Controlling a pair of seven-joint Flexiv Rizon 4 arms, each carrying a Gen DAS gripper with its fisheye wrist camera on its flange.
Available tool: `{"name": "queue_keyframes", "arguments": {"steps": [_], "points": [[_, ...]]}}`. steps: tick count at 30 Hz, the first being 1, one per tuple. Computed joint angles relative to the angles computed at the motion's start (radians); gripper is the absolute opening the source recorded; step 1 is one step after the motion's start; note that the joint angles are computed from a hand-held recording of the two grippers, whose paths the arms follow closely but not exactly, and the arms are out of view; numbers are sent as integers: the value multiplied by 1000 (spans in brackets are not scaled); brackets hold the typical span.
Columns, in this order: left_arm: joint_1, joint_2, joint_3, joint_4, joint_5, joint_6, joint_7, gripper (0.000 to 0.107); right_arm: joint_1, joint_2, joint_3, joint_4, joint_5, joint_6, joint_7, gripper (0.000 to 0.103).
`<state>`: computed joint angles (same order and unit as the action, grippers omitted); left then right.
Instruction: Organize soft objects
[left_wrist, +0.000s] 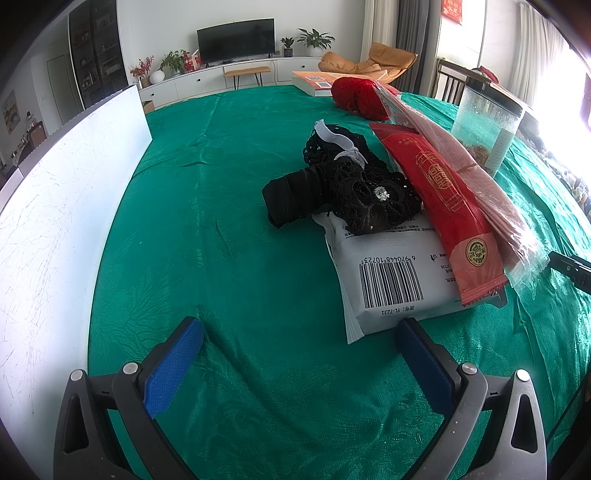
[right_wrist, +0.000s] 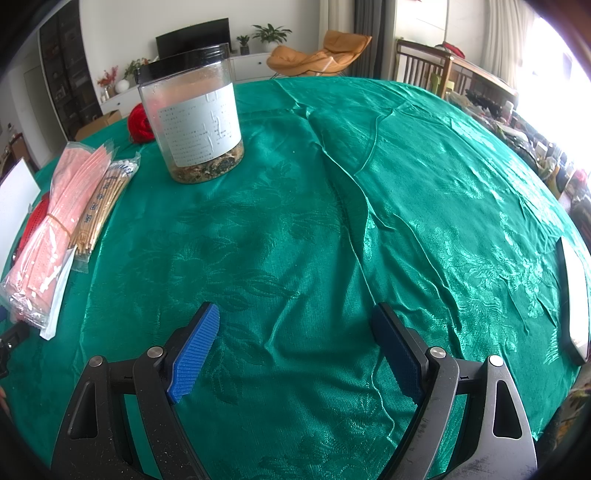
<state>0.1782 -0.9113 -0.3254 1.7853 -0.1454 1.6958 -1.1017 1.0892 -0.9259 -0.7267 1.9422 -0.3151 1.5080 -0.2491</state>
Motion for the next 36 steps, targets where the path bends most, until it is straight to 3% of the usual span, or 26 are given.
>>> {"name": "queue_keyframes", "arguments": {"steps": [27, 30, 31, 34, 36], "points": [[3, -2, -2, -1, 3, 1, 0, 103, 0, 0, 0, -1, 3, -1, -3, 87], [3, -2, -2, -1, 3, 1, 0, 103, -30, 16, 31, -6, 4, 13, -17, 87], [3, -2, -2, -1, 3, 1, 0, 103, -77, 38, 77, -5, 2, 71, -4, 87], [3, -2, -2, -1, 3, 1, 0, 103, -205, 30, 226, -53, 131, 404, -26, 87], [3, -3, -3, -2, 3, 1, 0, 103, -292, 22, 323, -150, 80, 457, -72, 87]]}}
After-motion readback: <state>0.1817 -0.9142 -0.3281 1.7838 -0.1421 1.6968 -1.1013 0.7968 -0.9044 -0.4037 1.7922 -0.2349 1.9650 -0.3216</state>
